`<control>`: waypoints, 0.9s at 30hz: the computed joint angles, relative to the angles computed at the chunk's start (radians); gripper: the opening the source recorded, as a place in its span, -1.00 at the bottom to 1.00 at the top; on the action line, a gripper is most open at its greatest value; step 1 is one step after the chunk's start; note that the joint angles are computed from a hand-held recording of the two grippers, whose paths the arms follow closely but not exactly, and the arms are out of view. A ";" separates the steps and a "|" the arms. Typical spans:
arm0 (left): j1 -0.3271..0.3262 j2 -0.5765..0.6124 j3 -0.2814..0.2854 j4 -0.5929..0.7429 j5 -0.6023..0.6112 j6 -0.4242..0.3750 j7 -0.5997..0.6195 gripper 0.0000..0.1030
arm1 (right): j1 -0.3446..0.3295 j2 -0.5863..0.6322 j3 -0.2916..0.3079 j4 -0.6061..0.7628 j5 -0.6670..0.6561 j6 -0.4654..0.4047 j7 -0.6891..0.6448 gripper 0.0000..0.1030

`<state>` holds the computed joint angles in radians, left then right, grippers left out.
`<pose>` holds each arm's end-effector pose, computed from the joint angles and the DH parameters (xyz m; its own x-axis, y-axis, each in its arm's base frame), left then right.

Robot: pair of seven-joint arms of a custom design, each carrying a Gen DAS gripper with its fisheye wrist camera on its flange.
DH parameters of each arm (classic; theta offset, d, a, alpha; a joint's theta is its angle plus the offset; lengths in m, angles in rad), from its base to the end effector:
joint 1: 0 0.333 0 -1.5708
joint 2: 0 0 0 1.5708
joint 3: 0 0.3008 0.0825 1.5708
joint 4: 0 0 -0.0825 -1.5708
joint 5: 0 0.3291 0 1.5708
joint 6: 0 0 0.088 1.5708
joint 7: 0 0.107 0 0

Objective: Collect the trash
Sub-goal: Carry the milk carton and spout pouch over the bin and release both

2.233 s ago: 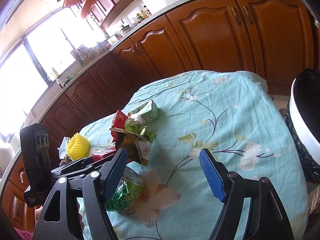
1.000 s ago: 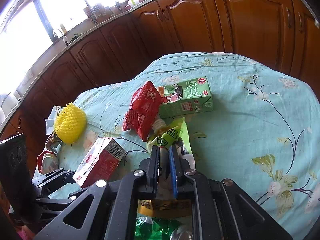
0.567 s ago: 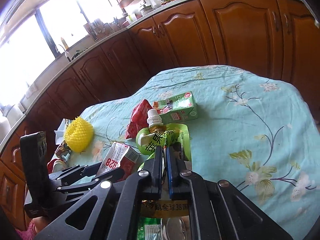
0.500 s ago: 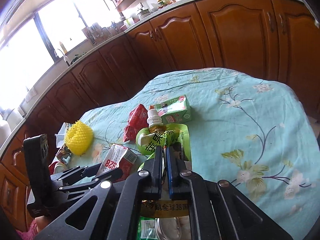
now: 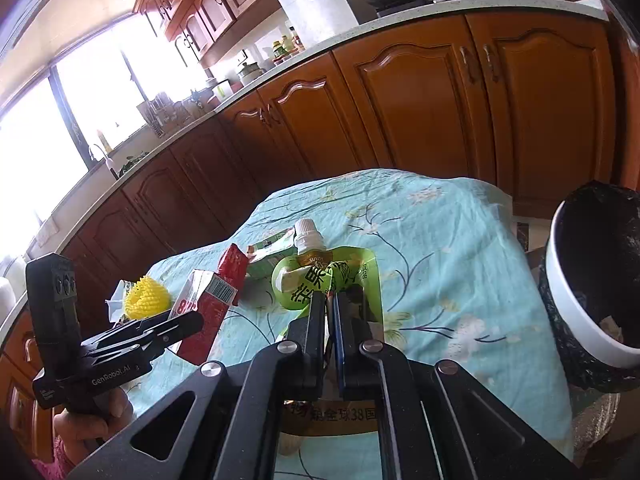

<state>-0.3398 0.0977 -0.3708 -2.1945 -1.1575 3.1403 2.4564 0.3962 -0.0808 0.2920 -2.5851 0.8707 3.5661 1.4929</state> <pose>0.4463 -0.2725 0.4252 -0.4890 -0.8393 0.2374 -0.6712 0.1883 -0.7170 0.3845 0.1954 0.4232 -0.0134 -0.9239 -0.3824 -0.6120 0.3100 -0.7276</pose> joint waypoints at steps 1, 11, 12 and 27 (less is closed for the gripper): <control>-0.006 0.003 -0.004 0.005 0.010 -0.004 -0.005 -0.15 | 0.000 -0.015 0.003 -0.016 0.015 0.004 -0.004 -0.93; -0.052 0.042 -0.028 0.043 0.163 -0.035 -0.123 -0.15 | -0.103 -0.152 0.108 -0.162 0.089 0.019 0.024 -0.93; -0.055 0.046 -0.031 0.046 0.180 -0.037 -0.136 -0.15 | -0.113 -0.164 0.116 -0.176 0.085 0.018 0.035 -0.93; -0.113 0.139 -0.048 0.147 0.508 -0.081 -0.377 -0.15 | -0.254 -0.350 0.155 -0.375 -0.044 -0.009 0.242 -0.93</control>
<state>-0.4532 0.2370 -0.4185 -2.0478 -0.6495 3.0594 2.0796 0.1424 -0.4312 0.4470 -2.9598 0.8269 3.5570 1.7344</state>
